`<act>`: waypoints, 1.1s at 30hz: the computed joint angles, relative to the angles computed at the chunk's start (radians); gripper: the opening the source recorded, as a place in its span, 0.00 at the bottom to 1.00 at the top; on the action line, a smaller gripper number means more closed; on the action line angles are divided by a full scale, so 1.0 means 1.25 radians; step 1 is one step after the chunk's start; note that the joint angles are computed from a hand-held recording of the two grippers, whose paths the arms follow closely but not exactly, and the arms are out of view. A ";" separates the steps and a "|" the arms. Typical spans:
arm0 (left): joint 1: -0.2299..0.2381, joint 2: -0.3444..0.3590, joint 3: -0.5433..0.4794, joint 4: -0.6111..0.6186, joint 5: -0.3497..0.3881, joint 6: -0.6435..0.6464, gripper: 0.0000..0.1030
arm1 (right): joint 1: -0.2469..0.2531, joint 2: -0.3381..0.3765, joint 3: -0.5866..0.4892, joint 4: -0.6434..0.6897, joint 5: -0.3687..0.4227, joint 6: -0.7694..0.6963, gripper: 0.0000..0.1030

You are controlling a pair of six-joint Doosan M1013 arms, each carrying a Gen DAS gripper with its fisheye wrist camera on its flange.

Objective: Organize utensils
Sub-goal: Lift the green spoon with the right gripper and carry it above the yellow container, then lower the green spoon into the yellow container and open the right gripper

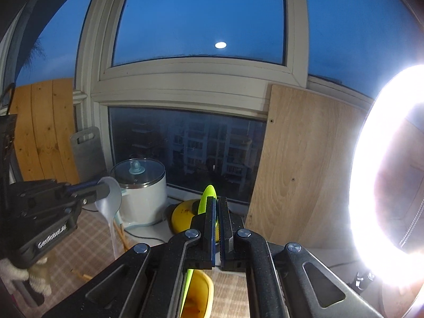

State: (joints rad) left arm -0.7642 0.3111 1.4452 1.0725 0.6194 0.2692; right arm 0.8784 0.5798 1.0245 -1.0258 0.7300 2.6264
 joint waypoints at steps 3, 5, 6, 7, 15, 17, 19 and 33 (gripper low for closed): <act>0.002 0.000 0.002 -0.005 -0.006 -0.003 0.00 | 0.001 0.015 -0.013 -0.018 0.011 0.003 0.00; 0.003 0.000 0.004 -0.012 -0.010 -0.002 0.00 | 0.001 0.020 -0.013 -0.013 0.010 -0.002 0.00; 0.005 -0.001 0.005 -0.020 -0.014 0.000 0.01 | 0.000 0.022 -0.013 -0.013 0.008 -0.005 0.00; 0.006 -0.002 0.007 -0.026 -0.018 0.001 0.00 | 0.000 0.022 -0.010 -0.011 0.008 -0.008 0.00; 0.009 -0.008 0.016 -0.055 -0.039 0.007 0.01 | -0.010 0.004 0.028 0.053 -0.023 -0.033 0.00; 0.009 -0.009 0.017 -0.064 -0.044 0.013 0.00 | -0.011 -0.005 0.042 0.067 -0.030 -0.038 0.00; 0.010 -0.010 0.020 -0.074 -0.050 0.017 0.00 | -0.012 -0.011 0.054 0.082 -0.038 -0.043 0.00; 0.007 -0.018 0.024 -0.107 -0.058 0.030 0.33 | -0.027 -0.043 0.115 0.239 -0.089 -0.103 0.00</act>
